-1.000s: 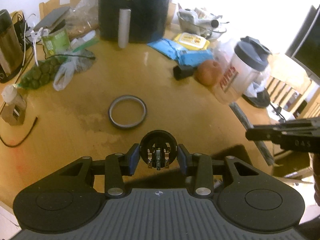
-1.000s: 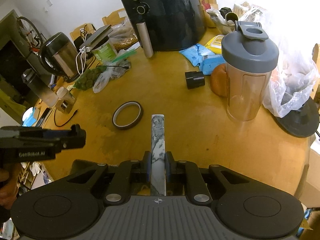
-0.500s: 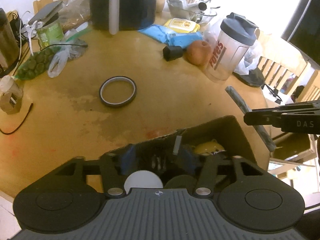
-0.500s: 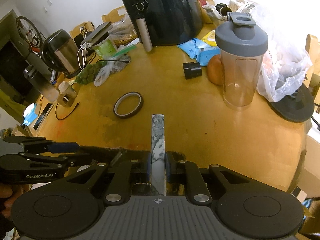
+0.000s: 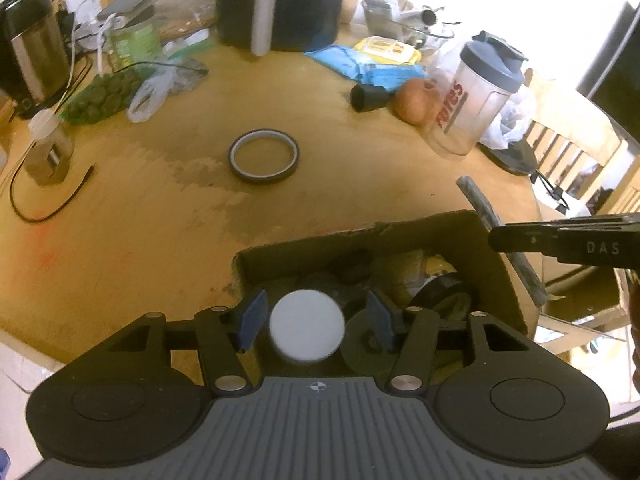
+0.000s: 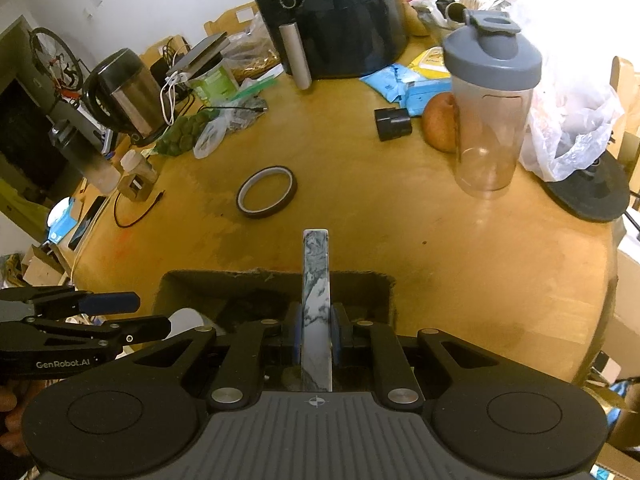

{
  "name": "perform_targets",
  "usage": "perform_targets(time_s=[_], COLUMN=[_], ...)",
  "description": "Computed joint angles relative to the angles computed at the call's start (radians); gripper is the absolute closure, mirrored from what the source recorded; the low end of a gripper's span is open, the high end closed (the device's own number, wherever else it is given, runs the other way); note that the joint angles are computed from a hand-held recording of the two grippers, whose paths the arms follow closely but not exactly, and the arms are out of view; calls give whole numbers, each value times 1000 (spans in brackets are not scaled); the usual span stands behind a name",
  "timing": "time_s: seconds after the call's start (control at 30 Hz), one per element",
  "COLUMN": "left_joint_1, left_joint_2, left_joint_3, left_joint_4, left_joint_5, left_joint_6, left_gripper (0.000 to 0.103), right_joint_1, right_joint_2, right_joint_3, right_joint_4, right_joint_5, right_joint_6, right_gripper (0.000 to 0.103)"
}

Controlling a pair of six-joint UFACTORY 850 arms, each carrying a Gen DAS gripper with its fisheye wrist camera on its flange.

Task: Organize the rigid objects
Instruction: 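Lower the marble strip into the box and open the right gripper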

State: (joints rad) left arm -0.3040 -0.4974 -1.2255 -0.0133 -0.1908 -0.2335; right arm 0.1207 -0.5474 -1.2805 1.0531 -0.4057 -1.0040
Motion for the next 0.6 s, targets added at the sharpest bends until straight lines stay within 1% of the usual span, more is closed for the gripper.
perform_targets(time_s=[0.23,0.37,0.47,0.6], left_joint_1=[19,28,31,36], left_joint_2=[29,40,49,61], left_joint_3=[43,58,68,83], left_joint_4=[39,118,219,253], left_joint_5=[28,29,27,25], left_joint_6=[-65,-152,-265,-316], left_gripper=[49,49,49,49], right_joint_1=[32,50,63,78], right_joint_2=[8,10,7,0], right_joint_3=[10,7,-7,-31], right_joint_4=[21,18,10,-14], right_joint_5=[14,16,8,-11], right_joint_6=[-20,-39,-73,-159], right_gripper=[86,86,86,86])
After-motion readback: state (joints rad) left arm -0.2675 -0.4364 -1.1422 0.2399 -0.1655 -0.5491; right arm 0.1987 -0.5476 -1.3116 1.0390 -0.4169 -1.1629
